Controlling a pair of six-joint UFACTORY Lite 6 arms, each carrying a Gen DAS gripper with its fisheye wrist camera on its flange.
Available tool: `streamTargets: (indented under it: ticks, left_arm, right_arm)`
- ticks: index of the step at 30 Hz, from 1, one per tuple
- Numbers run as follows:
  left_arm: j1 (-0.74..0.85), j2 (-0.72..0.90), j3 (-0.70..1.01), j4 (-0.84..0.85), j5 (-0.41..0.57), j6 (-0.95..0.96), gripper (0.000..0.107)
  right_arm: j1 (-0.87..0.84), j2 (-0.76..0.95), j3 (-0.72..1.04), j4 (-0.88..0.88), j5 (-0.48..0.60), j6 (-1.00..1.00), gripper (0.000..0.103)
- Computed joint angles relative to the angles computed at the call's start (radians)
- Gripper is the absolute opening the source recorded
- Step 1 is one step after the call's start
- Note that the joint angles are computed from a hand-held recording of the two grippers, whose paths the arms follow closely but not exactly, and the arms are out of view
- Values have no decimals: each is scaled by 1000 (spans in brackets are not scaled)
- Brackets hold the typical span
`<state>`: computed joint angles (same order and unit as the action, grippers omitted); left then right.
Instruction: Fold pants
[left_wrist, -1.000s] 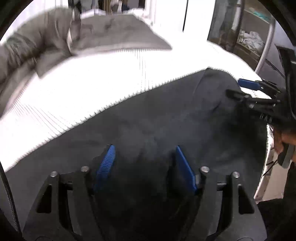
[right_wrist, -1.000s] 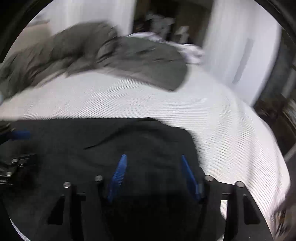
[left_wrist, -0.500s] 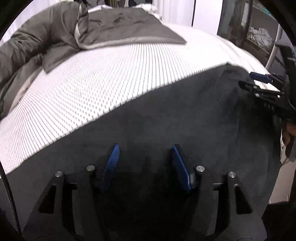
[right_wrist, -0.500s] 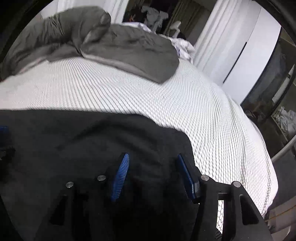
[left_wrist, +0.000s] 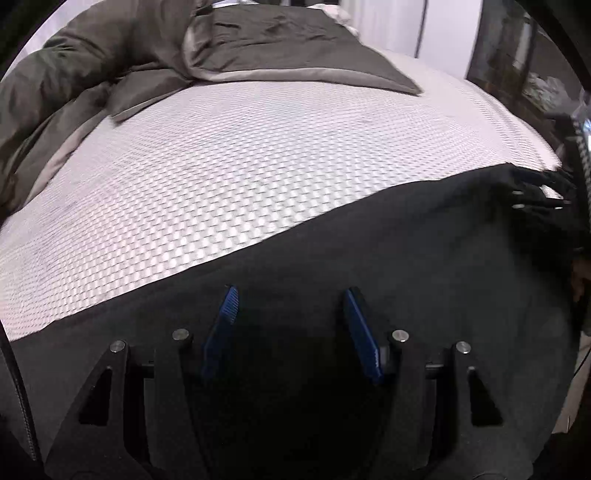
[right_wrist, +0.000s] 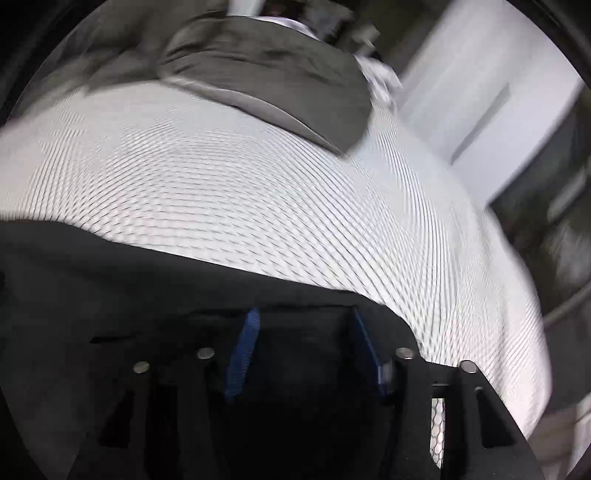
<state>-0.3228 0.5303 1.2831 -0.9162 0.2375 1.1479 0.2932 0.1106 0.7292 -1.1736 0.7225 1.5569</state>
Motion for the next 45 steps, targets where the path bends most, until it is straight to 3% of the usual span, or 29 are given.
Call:
streamTargets:
  ticks: [1, 4, 7, 8, 10, 14, 15, 17, 21, 24, 27, 31, 33, 35, 37, 40, 45]
  left_arm:
    - [8, -12, -15, -12, -1, 13, 58]
    - [49, -75, -67, -30, 35, 45, 58]
    - [94, -227, -200, -213, 113, 275, 60]
    - [95, -287, -260, -267, 129, 342, 66]
    - [90, -367, -354, -328, 172, 471, 75]
    - [37, -353, -461, -320, 47, 547, 75]
    - [67, -347, -475, -352, 55, 597, 75]
    - [154, -373, -491, -333, 104, 625, 75]
    - [382, -351, -462, -401, 27, 795, 77]
    - [565, -277, -383, -364, 61, 771, 79]
    - [681, -323, -405, -369, 124, 786, 76]
    - [739, -518, -566, -314, 363, 781, 77]
    - [704, -615, -691, -292, 470, 783, 77]
    - [602, -658, -780, -292, 452, 835, 78]
    - [506, -712, -878, -393, 330, 1003, 79]
    - [632, -670, -846, -331, 381, 1011, 84]
    - [987, -345, -529, -306, 429, 1089, 90]
  right_arm:
    - [3, -18, -26, -28, 19, 21, 57]
    - [134, -69, -30, 24, 124, 24, 58]
    - [309, -223, -83, 118, 151, 48, 65]
    - [384, -250, -88, 131, 139, 64, 73]
    - [508, -235, -81, 124, 104, 123, 77]
    - [566, -12, 16, 108, -62, 180, 77]
    - [543, 50, 38, 112, -72, 151, 77]
    - [549, 48, 4, 116, -11, 219, 78]
    - [514, -110, -166, 166, 172, 273, 79]
    - [525, -207, -265, 170, 218, 346, 79]
    - [671, -193, -201, 237, 297, 370, 79]
    - [851, -94, -45, 180, 211, 462, 80]
    - [899, 28, 78, 85, 112, 515, 80]
    - [925, 147, 202, 70, 45, 503, 80]
    - [912, 234, 287, 114, 14, 369, 80]
    - [924, 208, 200, 156, 77, 370, 80]
    - [1003, -63, -133, 411, 395, 518, 81]
